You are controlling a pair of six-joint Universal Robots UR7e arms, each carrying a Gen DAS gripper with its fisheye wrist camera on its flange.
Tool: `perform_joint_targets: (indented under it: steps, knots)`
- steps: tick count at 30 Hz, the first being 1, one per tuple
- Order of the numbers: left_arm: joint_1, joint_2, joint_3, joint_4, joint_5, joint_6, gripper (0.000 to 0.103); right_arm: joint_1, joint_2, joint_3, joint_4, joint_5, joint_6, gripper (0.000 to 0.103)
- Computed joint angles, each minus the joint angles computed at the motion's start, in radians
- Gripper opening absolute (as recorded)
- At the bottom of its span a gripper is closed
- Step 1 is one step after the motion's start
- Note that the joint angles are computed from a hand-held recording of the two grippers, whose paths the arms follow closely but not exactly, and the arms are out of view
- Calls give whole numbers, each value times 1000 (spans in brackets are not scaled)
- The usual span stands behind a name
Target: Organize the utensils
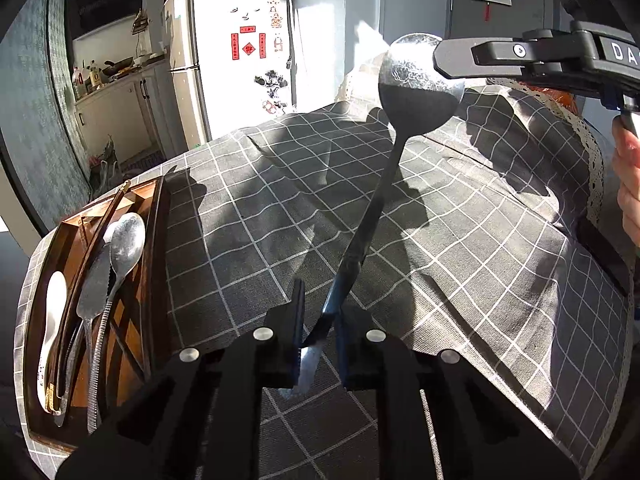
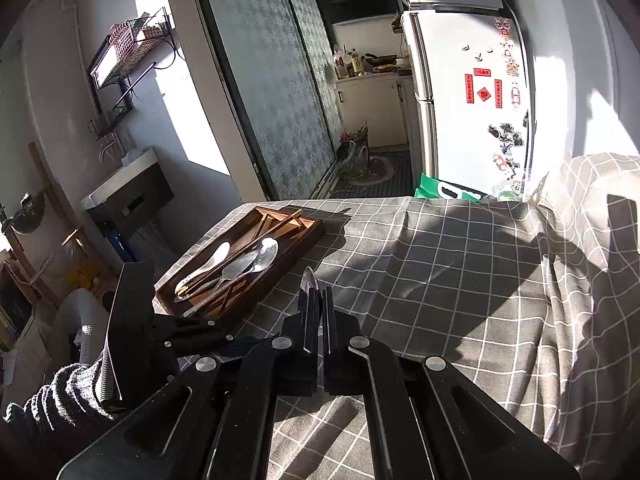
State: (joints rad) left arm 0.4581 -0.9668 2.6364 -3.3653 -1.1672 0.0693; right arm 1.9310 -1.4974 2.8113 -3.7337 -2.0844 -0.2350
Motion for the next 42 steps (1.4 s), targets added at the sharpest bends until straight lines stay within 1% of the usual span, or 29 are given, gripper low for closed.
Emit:
perform_joint_targets:
  steps: [2,5,7,10,13,17,20,22,24,26,29,33,35,36,37,38,39,40,42]
  knots:
    - [-6,-42,12,28,19,-13,15,18,26,-25,9,-4,10,1]
    - [6,-124,21,91,51,-34,15,27,81,-69,8,19,18,1]
    - [19,-176,27,124,85,-37,15,30,129,-107,7,38,17,1]
    - [57,-236,21,165,138,-15,15,27,204,-171,15,61,15,1]
    - [115,-270,-1,196,176,-10,17,9,268,-230,37,92,10,1]
    - [172,-270,-22,214,215,-21,17,-26,360,-312,60,117,4,1]
    - [213,-252,-39,203,214,-14,17,-56,412,-356,67,135,7,2]
    - [238,-240,-48,183,195,2,17,-73,441,-374,59,149,10,2]
    - [245,-221,-57,179,204,-1,17,-87,473,-396,62,153,9,1]
    - [248,-210,-64,177,214,-6,18,-92,511,-419,60,140,11,1]
    - [252,-199,-70,179,219,-1,18,-85,567,-448,48,86,-14,3]
    - [255,-183,-74,162,225,1,18,-94,603,-466,47,67,-7,5]
    - [257,-185,-74,162,221,-1,18,-94,611,-461,25,68,-8,11]
    - [255,-190,-70,158,219,-1,20,-92,613,-455,10,69,-8,26]
    - [253,-199,-64,147,211,5,25,-85,616,-451,-7,61,-10,47]
    - [248,-208,-53,131,202,12,36,-79,619,-444,-30,57,-17,53]
    - [238,-218,-40,109,199,20,47,-74,617,-435,-40,57,-22,55]
    - [226,-227,-25,88,204,25,52,-69,615,-425,-52,54,-25,55]
    - [188,-248,4,66,229,16,64,-45,623,-405,-93,24,-39,56]
